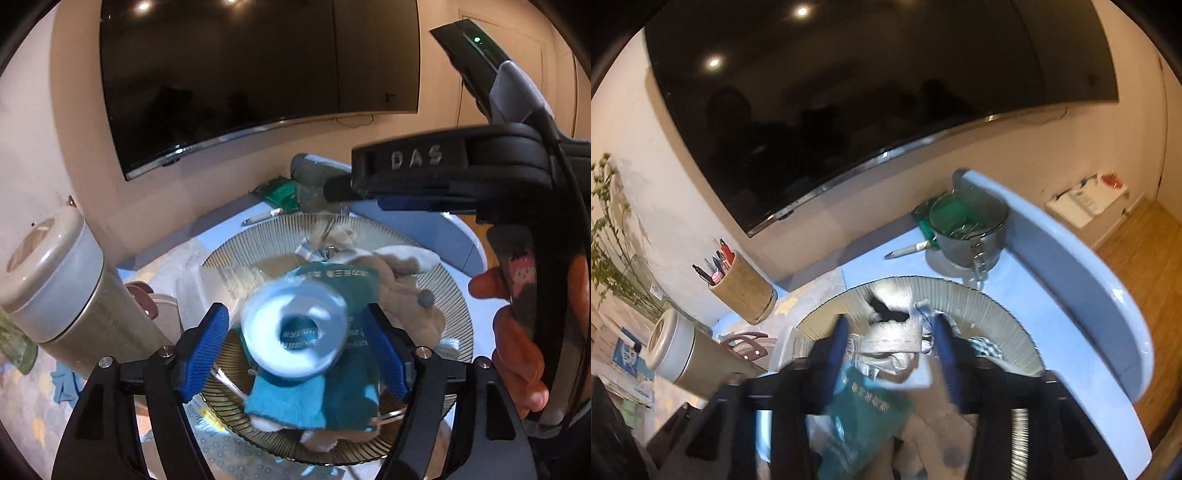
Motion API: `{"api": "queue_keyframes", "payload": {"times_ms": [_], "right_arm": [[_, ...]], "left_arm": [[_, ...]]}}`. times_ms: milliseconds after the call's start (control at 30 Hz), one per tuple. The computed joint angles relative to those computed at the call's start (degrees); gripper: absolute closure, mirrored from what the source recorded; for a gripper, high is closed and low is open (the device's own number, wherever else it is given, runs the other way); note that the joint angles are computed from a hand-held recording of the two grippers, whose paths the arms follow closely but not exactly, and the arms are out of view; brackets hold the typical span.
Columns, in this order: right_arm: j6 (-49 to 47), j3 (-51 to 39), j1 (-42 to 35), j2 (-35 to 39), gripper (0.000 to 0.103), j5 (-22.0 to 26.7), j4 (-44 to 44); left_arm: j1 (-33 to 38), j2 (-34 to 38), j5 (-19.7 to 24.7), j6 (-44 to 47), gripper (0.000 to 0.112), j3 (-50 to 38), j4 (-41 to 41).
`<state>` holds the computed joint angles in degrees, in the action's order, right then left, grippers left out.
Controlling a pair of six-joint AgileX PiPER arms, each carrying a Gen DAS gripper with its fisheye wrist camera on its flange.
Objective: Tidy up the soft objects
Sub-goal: 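Carry the bowl and white cloth to the glass plate and open both tools, then return both tools to the table near the teal cloth and pink packet, then grasp the teal cloth with the left tool while the right tool grasps the pink packet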
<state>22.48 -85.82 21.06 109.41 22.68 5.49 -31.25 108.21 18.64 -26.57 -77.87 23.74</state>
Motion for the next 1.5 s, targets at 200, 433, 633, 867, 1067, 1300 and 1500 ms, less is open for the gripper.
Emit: {"api": "queue_keyframes", "payload": {"times_ms": [200,433,633,867,1067,1300,1500], "right_arm": [[4.50,6.23,1.00,-3.26,0.047,-3.92,-3.66],[37.23,14.34,14.47,-12.41,0.046,4.58,-43.76],[62.49,19.34,32.39,-15.33,0.026,17.41,-68.36],[70.71,17.52,40.42,-12.35,0.018,10.18,-70.79],[57.36,1.17,45.09,-0.60,0.018,12.82,-58.94],[40.76,-21.48,46.77,14.34,0.018,19.63,-43.51],[37.51,-42.19,44.96,27.14,0.018,29.82,-34.12]], "left_arm": [[0.78,-5.00,-1.93,5.76,0.039,6.04,-5.51],[4.74,-19.12,-4.41,11.96,0.038,19.58,-11.28],[17.18,-31.80,-3.74,28.86,0.038,30.55,-25.34],[43.72,-38.86,4.17,67.84,0.038,35.53,-58.42],[62.80,-36.31,12.15,89.41,0.038,36.34,-74.73],[71.81,-28.23,17.21,96.32,0.038,33.62,-76.55],[70.01,-20.86,21.26,92.59,0.038,24.20,-74.65]]}}
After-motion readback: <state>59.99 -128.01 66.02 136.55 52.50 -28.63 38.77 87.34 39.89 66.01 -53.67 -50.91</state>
